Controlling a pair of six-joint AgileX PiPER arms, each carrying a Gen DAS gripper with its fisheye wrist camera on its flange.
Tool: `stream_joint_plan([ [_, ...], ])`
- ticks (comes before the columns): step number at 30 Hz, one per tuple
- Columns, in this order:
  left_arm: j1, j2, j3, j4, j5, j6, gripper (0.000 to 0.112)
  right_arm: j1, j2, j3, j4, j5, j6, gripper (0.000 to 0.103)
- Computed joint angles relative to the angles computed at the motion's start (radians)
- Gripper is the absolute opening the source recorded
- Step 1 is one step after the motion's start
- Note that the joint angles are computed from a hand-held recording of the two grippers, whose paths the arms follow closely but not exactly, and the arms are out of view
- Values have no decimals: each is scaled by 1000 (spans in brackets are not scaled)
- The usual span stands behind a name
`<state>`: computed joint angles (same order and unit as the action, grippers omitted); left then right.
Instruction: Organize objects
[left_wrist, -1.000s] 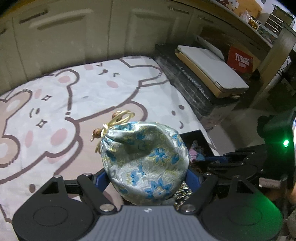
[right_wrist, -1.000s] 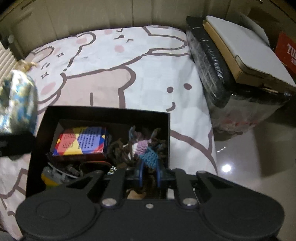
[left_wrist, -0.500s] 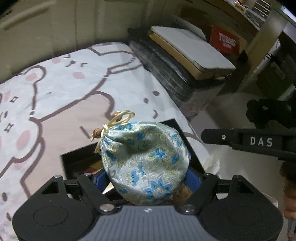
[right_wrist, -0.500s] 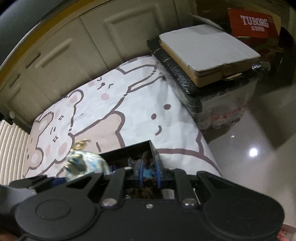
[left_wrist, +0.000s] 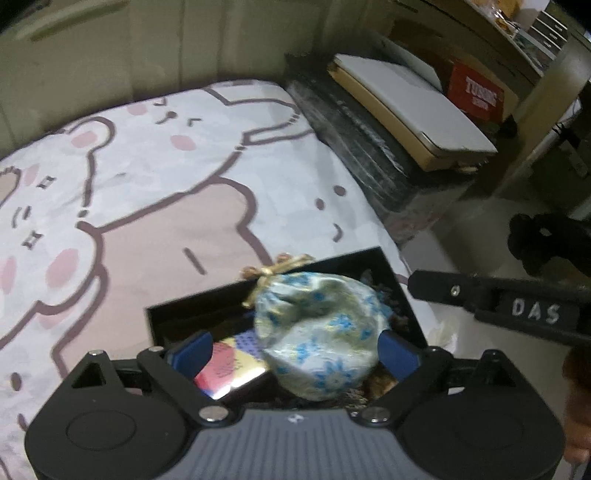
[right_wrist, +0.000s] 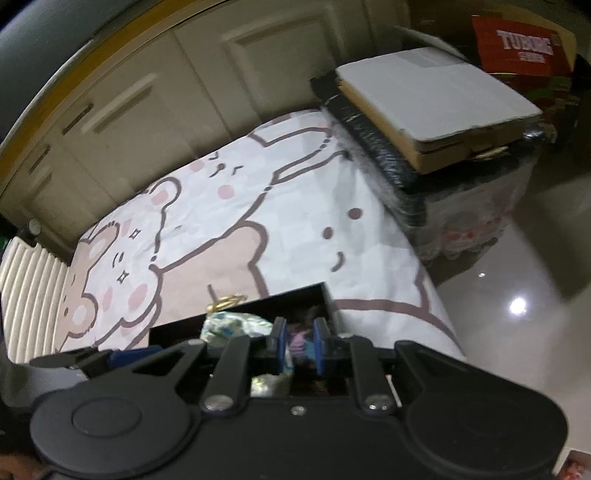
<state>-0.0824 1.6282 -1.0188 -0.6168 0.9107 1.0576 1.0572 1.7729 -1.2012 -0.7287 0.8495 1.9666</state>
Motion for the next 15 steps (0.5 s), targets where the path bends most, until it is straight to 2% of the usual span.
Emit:
stream_joint_plan([
  [6, 64, -30, -15, 27, -31, 69, 95, -27, 68, -69, 17, -70, -59, 15],
  [11, 120, 12, -67, 48, -31, 44, 93, -56, 173, -199, 108, -93, -257, 15],
  [15, 116, 19, -58, 89, -61, 56, 91, -73, 250, -293, 227, -11, -405, 11],
])
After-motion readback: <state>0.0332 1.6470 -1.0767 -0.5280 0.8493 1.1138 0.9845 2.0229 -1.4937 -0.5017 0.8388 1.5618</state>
